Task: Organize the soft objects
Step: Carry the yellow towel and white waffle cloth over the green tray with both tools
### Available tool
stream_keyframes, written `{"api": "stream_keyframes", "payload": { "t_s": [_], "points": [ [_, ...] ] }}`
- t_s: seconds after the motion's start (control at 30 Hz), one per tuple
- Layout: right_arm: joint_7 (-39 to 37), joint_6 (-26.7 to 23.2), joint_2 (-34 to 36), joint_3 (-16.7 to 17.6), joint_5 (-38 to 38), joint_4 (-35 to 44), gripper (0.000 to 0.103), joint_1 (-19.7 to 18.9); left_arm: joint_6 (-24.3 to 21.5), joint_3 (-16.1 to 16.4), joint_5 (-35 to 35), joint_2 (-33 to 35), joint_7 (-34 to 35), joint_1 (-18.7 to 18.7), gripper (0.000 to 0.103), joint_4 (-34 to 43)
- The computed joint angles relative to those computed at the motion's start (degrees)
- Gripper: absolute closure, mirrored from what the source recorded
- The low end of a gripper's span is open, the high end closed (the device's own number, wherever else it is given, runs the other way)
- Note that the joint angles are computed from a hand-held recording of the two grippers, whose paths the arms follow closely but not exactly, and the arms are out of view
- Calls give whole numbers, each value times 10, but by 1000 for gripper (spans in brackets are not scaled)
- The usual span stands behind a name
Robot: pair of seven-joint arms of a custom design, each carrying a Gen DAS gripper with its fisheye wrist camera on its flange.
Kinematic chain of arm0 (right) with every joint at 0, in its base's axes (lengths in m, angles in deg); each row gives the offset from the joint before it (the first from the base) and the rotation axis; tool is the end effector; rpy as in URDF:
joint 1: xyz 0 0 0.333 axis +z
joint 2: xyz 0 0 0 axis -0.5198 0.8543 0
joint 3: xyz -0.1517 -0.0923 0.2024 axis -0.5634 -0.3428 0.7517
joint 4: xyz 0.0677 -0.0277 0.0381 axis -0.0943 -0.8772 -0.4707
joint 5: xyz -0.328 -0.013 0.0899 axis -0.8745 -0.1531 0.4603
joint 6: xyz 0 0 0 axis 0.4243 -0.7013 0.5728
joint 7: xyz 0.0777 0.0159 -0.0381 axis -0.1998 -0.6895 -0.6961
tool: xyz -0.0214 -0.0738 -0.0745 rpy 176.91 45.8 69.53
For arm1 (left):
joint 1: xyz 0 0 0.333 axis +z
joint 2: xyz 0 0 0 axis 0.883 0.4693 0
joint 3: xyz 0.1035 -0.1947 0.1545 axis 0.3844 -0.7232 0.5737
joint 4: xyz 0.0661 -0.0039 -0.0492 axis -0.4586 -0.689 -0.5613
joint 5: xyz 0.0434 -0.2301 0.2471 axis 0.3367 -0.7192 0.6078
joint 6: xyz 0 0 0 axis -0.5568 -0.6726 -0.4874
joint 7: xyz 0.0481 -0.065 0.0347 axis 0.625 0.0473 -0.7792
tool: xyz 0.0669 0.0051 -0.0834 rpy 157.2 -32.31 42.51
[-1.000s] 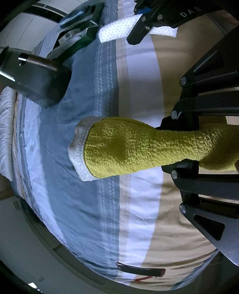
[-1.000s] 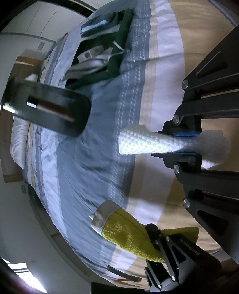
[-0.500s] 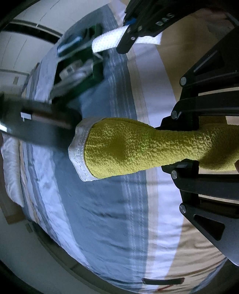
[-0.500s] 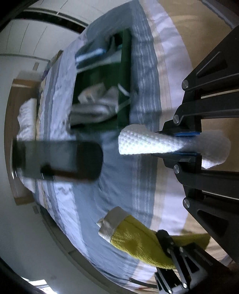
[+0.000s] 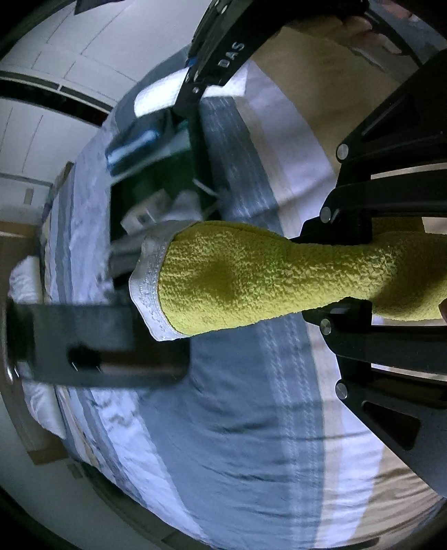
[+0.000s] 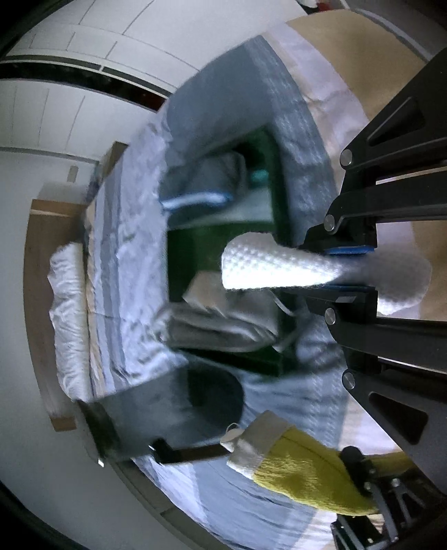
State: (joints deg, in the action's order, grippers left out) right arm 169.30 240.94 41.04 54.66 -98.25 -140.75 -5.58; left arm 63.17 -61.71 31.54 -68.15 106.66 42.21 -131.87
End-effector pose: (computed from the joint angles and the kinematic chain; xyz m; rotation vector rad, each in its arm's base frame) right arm 0.4453 0.3265 0.5172 -2.0916 1.3410 -0.6248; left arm 0.3719 -0.2953 0.4733 -2.1215 1.7004 -0.5286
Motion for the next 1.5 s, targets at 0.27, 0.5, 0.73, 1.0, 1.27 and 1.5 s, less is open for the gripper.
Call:
{"api": "stream_keyframes", "payload": {
  "t_s": [0.27, 0.5, 0.73, 1.0, 1.27, 1.5],
  "points": [
    [2, -2, 43, -21, -31, 64, 92, -2, 18, 6, 33, 86, 23, 5, 86, 106],
    [-12, -8, 91, -43, -31, 120, 92, 9, 49, 24, 25, 159, 60, 4, 86, 183],
    [-35, -15, 142, -69, -19, 181, 92, 23, 49, 43, 14, 238, 80, 0, 86, 271],
    [-97, -28, 211, -91, 13, 269, 92, 31, 55, 61, 19, 294, 92, -8, 86, 333],
    [-157, -36, 263, -107, 60, 336, 92, 33, 53, 71, 27, 338, 113, -16, 86, 381],
    [-201, -59, 307, -117, 85, 394, 92, 37, 49, 77, 17, 367, 131, -21, 86, 414]
  ]
}}
